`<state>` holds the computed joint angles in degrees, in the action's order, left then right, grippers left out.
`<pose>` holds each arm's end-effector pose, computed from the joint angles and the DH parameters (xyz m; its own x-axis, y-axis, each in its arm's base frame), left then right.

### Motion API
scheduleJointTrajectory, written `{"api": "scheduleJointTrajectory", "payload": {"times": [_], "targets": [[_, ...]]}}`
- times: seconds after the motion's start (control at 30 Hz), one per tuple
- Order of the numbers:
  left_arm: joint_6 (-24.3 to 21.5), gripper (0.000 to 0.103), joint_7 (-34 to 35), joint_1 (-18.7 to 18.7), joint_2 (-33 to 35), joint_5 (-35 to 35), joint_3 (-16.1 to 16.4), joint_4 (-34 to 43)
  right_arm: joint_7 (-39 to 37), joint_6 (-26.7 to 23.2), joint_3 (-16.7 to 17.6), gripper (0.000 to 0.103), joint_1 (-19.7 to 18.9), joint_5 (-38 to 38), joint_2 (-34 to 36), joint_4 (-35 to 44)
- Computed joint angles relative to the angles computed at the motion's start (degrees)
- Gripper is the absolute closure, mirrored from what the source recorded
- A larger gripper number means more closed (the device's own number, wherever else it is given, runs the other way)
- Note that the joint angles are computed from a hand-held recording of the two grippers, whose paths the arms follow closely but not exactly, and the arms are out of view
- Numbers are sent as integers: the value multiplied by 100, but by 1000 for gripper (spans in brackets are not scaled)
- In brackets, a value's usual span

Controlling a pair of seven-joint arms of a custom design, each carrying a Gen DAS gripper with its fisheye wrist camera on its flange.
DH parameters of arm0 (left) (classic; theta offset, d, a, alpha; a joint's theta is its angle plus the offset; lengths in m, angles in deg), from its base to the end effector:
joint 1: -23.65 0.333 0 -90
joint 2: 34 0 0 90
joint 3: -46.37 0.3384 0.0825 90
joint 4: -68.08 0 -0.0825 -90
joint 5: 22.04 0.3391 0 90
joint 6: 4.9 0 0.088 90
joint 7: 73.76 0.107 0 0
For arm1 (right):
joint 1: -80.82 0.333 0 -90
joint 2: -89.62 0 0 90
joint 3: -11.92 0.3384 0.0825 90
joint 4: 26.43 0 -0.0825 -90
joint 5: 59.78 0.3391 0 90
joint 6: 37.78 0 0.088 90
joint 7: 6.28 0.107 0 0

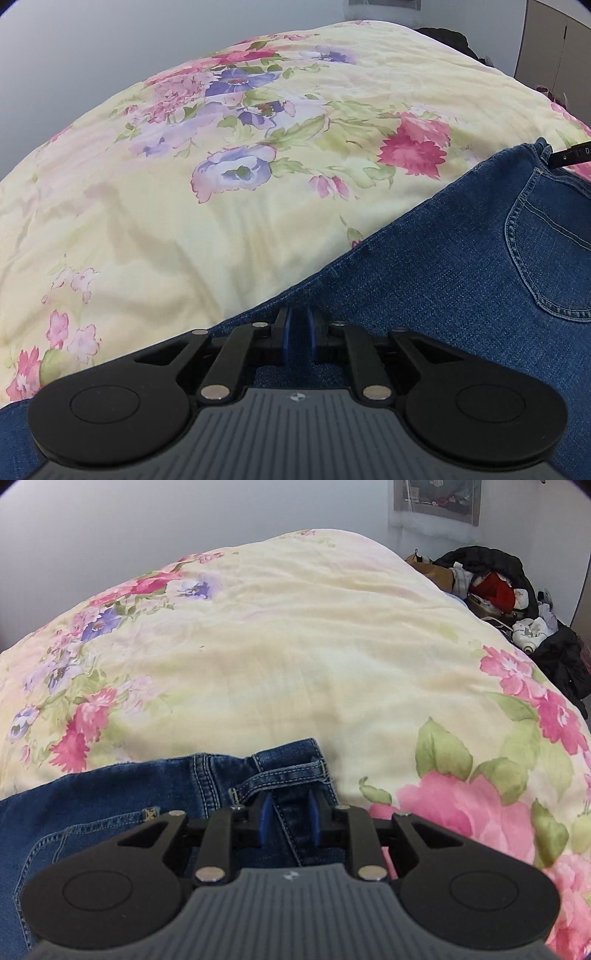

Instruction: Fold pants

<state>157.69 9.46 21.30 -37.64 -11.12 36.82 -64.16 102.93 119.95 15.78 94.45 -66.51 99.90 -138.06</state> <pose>0.4964 -0.1162 0.4881 -0.2253 -0.9698 -0.0931 -0.7951 0.2382 -0.5578 0.5781 0.1843 0.5068 0.0936 -0.9897 -0.1086 -0.8160 -0.0137 -0.5778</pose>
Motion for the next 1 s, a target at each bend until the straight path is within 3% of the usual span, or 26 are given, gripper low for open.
{"api": "scheduleJointTrajectory", "payload": {"times": [0.27, 0.4, 0.57, 0.7, 0.83, 1.0], "targets": [[5, 89, -551, 37, -128, 438, -9, -33, 397, -327, -102, 81, 121, -392, 1, 165], [-103, 88, -159, 81, -611, 80, 46, -307, 441, -227, -119, 78, 170, -920, -716, -440], [-489, 88, 358, 274, -1348, -290, 54, -696, -224, 39, -92, 78, 214, -273, -1837, -1486], [-885, 88, 642, 479, -1931, -522, 104, -954, -261, 230, -52, 78, 228, -305, -2471, -2243], [-1312, 88, 835, 820, -2427, -460, 76, -1145, 436, 239, 239, 81, -119, -1095, -2293, -2379], [-1786, 88, 1046, 1218, -2986, -429, 227, -1235, 712, -86, 175, 83, -24, -1376, -1807, -2142]]}}
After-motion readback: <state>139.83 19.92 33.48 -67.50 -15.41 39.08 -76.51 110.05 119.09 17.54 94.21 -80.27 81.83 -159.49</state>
